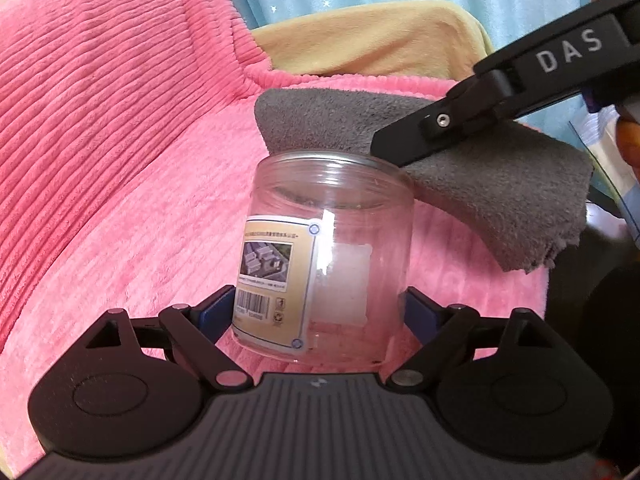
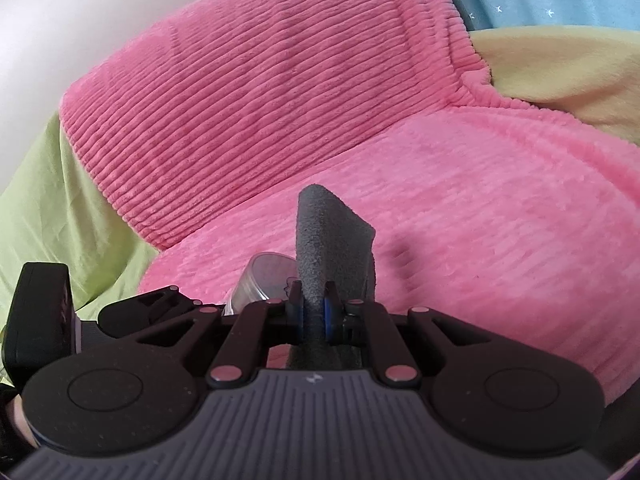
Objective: Clean container
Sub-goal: 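Rotate the held jar with the left tool, turning its base toward the cloth, then wipe the jar's side with the cloth in the right tool while the left tool holds it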
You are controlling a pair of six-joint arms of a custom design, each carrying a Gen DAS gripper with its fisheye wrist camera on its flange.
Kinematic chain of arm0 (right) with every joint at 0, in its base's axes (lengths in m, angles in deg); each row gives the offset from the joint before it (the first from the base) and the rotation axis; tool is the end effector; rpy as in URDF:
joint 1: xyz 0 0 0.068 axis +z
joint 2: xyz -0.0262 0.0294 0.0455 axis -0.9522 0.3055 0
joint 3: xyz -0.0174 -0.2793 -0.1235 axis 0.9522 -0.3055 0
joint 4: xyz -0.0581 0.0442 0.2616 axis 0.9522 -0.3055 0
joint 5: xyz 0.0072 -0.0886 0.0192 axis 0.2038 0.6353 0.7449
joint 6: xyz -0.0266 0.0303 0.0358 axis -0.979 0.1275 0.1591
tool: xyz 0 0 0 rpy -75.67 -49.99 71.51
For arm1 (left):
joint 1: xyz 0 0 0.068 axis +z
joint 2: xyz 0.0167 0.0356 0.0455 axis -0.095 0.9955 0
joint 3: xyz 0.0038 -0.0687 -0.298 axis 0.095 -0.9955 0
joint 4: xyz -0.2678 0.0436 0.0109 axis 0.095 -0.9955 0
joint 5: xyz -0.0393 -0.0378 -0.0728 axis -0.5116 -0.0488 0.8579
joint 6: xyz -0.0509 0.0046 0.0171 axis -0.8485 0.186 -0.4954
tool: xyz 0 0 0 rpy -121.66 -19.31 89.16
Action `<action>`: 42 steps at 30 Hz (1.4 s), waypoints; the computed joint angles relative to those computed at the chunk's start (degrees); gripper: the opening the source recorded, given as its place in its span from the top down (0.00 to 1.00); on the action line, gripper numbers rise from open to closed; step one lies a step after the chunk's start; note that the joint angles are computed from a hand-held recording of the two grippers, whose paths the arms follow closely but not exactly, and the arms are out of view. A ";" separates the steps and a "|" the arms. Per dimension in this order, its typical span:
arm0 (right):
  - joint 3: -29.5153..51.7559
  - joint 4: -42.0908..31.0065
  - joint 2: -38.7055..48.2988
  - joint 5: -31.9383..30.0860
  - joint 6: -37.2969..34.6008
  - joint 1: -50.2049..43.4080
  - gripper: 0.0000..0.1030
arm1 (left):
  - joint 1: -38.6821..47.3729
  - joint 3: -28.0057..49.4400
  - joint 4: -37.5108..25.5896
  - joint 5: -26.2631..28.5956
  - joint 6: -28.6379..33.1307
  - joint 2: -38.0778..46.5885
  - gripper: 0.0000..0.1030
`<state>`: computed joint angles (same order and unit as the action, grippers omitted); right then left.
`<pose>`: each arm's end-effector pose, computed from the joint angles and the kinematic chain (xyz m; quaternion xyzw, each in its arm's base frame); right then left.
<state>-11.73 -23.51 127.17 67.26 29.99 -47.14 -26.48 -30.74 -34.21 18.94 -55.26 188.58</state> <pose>0.3043 0.1486 0.1463 -0.0202 0.8382 0.3007 0.4546 0.3203 -0.1255 0.1589 0.3428 0.8487 -0.0269 0.4018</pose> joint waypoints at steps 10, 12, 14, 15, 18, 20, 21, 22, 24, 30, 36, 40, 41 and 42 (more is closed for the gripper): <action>-2.35 6.32 -0.50 2.89 -1.13 0.45 0.93 | -0.06 1.65 0.86 1.12 -0.01 2.91 0.14; -1.51 6.31 0.51 2.32 -1.45 0.52 0.93 | -0.34 1.96 1.15 0.55 -0.21 3.56 0.14; -0.53 6.31 2.10 1.83 -0.44 0.21 0.93 | -0.31 2.20 1.39 0.55 -0.80 3.70 0.14; -0.36 6.51 2.61 1.53 -0.03 -0.01 0.93 | -0.23 2.28 1.48 0.62 -1.15 3.67 0.13; -0.18 6.77 3.61 0.69 -0.05 -0.57 0.93 | 0.03 2.78 1.90 1.07 -1.59 4.24 0.11; -0.28 6.77 3.74 0.40 0.01 -0.74 0.93 | 0.03 3.14 2.60 1.20 -2.13 5.00 0.11; -0.37 6.71 3.67 0.40 -0.08 -0.83 0.93 | 0.20 3.48 2.86 1.72 -2.52 5.54 0.13; -0.47 6.65 3.58 0.40 -0.16 -0.93 0.93 | 0.33 3.74 3.18 2.18 -3.01 5.99 0.16; -0.46 6.37 3.49 0.46 -0.43 -1.32 0.93 | 0.33 3.68 4.67 2.31 -4.90 6.55 0.16; 2.85 5.32 5.72 -0.32 -1.49 -1.81 0.93 | -0.63 4.48 6.05 0.41 -7.35 8.11 0.16; 2.86 5.31 5.55 -6.67 -3.77 0.23 0.92 | 0.11 4.77 5.47 1.05 -7.69 8.41 0.16; 3.16 6.10 6.57 -6.76 -3.56 0.48 0.94 | 0.55 5.22 4.37 1.59 -6.34 8.72 0.17; 3.77 5.40 6.74 -5.67 -3.16 0.16 0.94 | 0.71 5.41 4.22 1.94 -6.67 8.82 0.17; 4.41 4.68 6.92 -4.57 -2.77 -0.15 0.94 | 0.74 5.58 4.25 2.07 -6.95 8.95 0.17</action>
